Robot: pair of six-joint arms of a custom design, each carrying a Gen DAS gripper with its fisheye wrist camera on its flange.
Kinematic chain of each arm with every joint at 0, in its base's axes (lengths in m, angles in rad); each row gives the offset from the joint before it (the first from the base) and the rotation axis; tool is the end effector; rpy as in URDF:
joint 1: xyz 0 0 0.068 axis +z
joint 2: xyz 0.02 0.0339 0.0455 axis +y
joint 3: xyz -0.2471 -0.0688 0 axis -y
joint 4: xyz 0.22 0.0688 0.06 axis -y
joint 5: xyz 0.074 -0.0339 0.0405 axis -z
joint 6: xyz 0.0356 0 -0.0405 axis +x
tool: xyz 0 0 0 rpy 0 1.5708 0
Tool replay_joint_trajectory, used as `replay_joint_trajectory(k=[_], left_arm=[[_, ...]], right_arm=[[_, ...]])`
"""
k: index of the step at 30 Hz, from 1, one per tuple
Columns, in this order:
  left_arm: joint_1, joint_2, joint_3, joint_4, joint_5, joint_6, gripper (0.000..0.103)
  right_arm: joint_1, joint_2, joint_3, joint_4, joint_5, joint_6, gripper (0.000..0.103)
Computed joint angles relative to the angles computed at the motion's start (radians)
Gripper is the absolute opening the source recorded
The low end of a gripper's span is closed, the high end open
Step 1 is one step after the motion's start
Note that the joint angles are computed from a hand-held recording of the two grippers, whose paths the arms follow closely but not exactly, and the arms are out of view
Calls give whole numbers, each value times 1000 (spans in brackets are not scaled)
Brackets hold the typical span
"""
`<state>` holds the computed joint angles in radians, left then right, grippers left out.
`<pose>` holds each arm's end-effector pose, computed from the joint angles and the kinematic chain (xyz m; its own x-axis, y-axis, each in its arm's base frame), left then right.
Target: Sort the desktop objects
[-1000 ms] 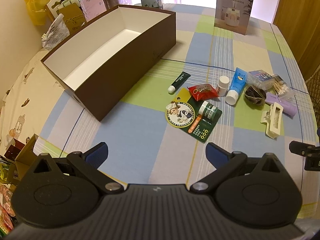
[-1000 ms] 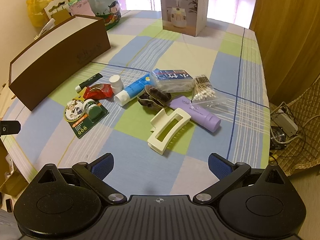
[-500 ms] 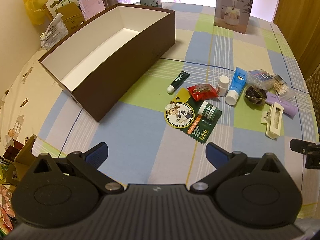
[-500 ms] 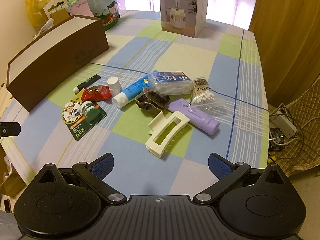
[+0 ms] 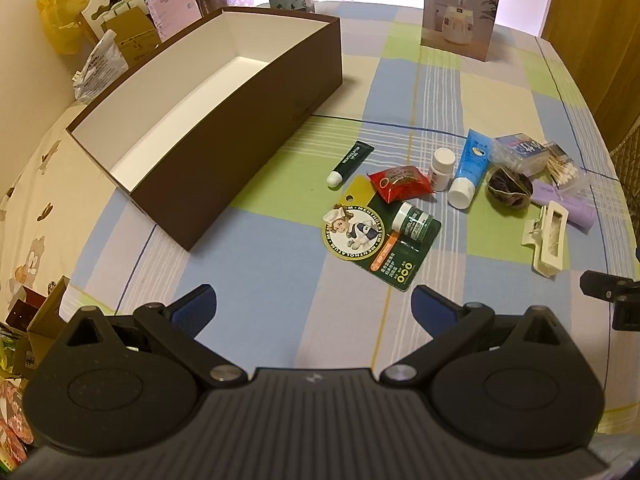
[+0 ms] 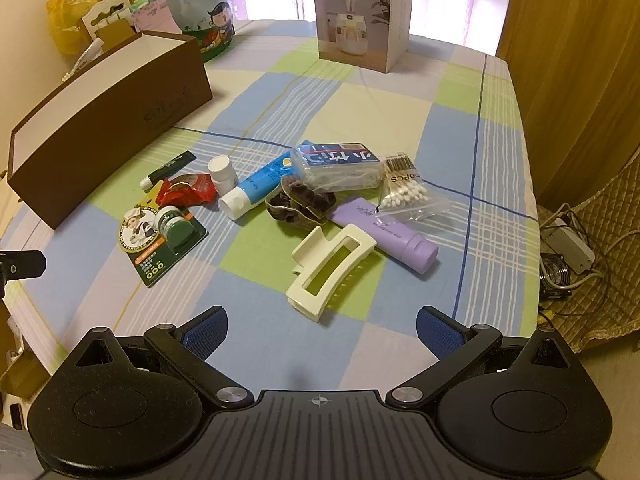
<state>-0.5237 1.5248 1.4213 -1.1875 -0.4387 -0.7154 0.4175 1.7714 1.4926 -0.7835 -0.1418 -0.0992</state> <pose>0.2353 -0.1184 0.2952 -0.8586 -0.1899 -0.4762 -0.2809 0.9513 0.1270 0.3183 0.1467 0.2574 -0.7485 -0.4393 -0.4967 -0.5411 0.8376 0.0746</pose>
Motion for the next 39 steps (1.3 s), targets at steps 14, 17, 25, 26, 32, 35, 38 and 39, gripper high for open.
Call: replay_joint_trajectory(k=[14, 17, 25, 26, 32, 35, 38, 39], left_arm=[[7, -11, -84, 131, -5, 111, 102], [23, -24, -129, 188, 28, 147, 100], [65, -64, -255, 385, 139, 268, 81], [66, -65, -268, 411, 148, 286, 77], [71, -36, -333, 568, 185, 415, 68], [85, 0, -333, 599, 211, 443, 61], [97, 34, -328, 628, 227, 471, 61], [101, 46, -324, 636, 232, 482, 61]], right_arm=[[-41, 17, -15, 6, -29, 35, 103], [-58, 11, -32, 19, -36, 44, 103], [-93, 35, -40, 15, -61, 70, 103], [-101, 39, -42, 16, -76, 77, 103], [-121, 53, -66, 50, -78, 107, 103], [-131, 61, -71, 70, -74, 129, 103], [-137, 79, -61, 78, -64, 146, 103], [-137, 85, -57, 78, -59, 147, 103]])
